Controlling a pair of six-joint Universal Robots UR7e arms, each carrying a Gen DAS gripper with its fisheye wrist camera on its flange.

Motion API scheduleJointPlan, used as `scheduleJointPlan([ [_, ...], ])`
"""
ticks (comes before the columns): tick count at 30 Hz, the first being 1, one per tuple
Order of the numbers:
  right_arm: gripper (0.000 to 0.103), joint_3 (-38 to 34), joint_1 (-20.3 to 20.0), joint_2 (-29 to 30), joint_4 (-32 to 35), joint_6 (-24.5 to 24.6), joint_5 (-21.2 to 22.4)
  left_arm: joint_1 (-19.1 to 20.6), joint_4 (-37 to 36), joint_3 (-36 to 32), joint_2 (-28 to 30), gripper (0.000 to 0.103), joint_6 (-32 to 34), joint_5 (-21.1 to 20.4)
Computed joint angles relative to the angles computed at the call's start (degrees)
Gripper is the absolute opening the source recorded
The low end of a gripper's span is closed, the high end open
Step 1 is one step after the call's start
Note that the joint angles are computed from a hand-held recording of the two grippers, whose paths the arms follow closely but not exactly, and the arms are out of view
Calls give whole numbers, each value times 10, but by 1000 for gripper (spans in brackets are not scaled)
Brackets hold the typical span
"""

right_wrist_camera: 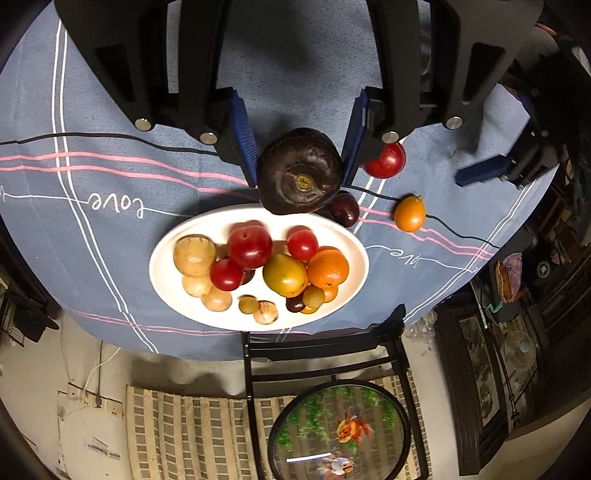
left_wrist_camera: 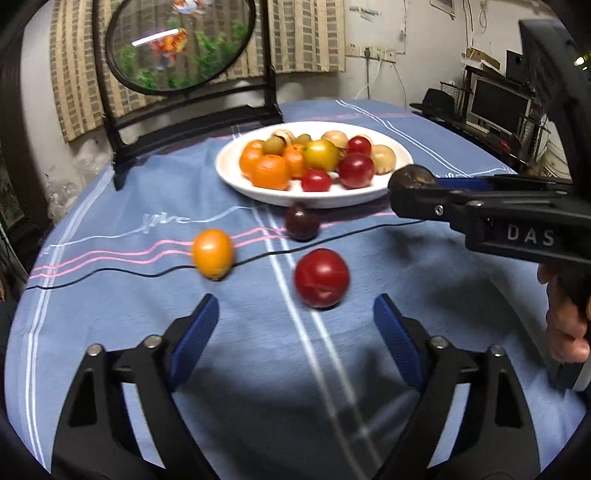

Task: Organize fruits
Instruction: 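Grasp the large dark purple fruit with the right tool, then close the left tool on the red plum, then carry the dark purple fruit and red plum onto the plate and open both tools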

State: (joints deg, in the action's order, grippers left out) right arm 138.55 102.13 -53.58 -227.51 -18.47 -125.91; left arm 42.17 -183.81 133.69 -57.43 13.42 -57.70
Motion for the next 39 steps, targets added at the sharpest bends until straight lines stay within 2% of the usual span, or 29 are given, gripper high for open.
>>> scheduleJointPlan([
  [9,45,10,-10,-22,12,29,8,7,34,-43,39,74,-29,5],
  [13,45,12,-11,-23,12,31,7,13,67,-59,45,60,-41,3],
  [18,45,11,-11,-22,11,33,3,15,73,-61,45,53,-43,2],
  [22,45,10,-12,-22,15,34,0,16,78,-61,44,40,-38,-8],
  [39,45,4,-20,-16,40,37,-15,13,59,-32,8,40,-52,-37],
])
